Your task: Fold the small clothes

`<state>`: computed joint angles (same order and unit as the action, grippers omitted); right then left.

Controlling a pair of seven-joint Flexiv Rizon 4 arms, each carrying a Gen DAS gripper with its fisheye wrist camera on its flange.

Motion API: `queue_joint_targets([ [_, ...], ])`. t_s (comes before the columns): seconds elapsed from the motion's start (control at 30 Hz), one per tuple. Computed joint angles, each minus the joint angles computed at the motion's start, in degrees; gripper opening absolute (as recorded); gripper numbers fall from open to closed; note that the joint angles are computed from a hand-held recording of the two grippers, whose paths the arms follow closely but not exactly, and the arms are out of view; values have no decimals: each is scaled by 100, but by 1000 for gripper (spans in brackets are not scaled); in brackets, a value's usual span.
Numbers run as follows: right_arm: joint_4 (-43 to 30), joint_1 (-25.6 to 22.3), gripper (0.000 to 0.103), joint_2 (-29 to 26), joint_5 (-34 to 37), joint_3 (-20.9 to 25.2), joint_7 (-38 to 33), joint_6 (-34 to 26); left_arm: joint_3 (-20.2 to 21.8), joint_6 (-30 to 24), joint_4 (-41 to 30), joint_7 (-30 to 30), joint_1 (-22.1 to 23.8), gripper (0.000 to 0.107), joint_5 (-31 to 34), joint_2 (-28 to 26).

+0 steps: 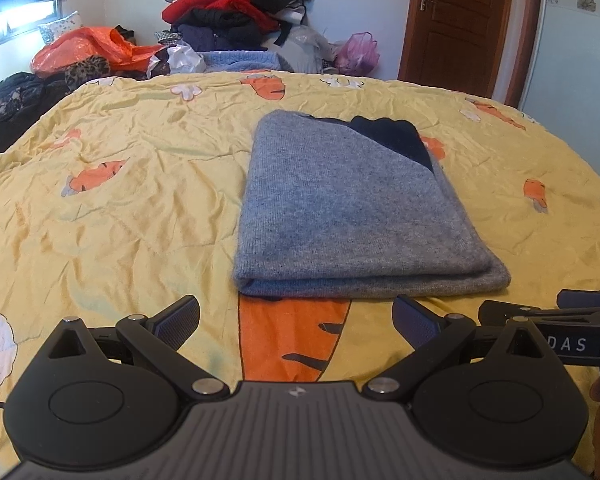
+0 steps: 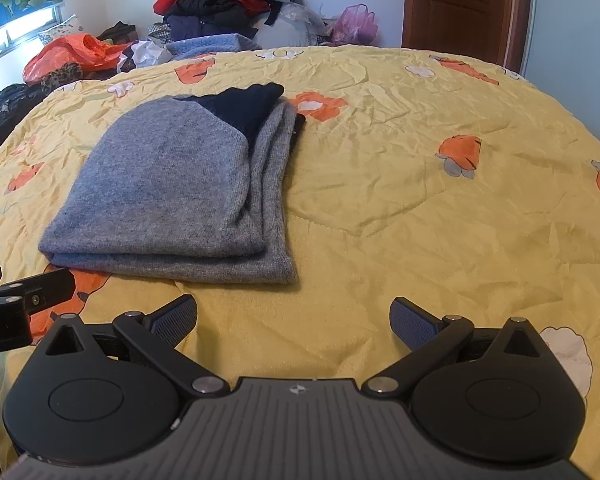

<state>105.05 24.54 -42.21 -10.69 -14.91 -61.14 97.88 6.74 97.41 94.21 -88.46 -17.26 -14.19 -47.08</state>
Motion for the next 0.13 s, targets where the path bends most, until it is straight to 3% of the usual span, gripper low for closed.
queue_joint_targets([
  [0.13, -150, -289, 103, -43, -29, 331, 49, -199, -105, -179, -89, 102, 128, 103, 38, -26],
])
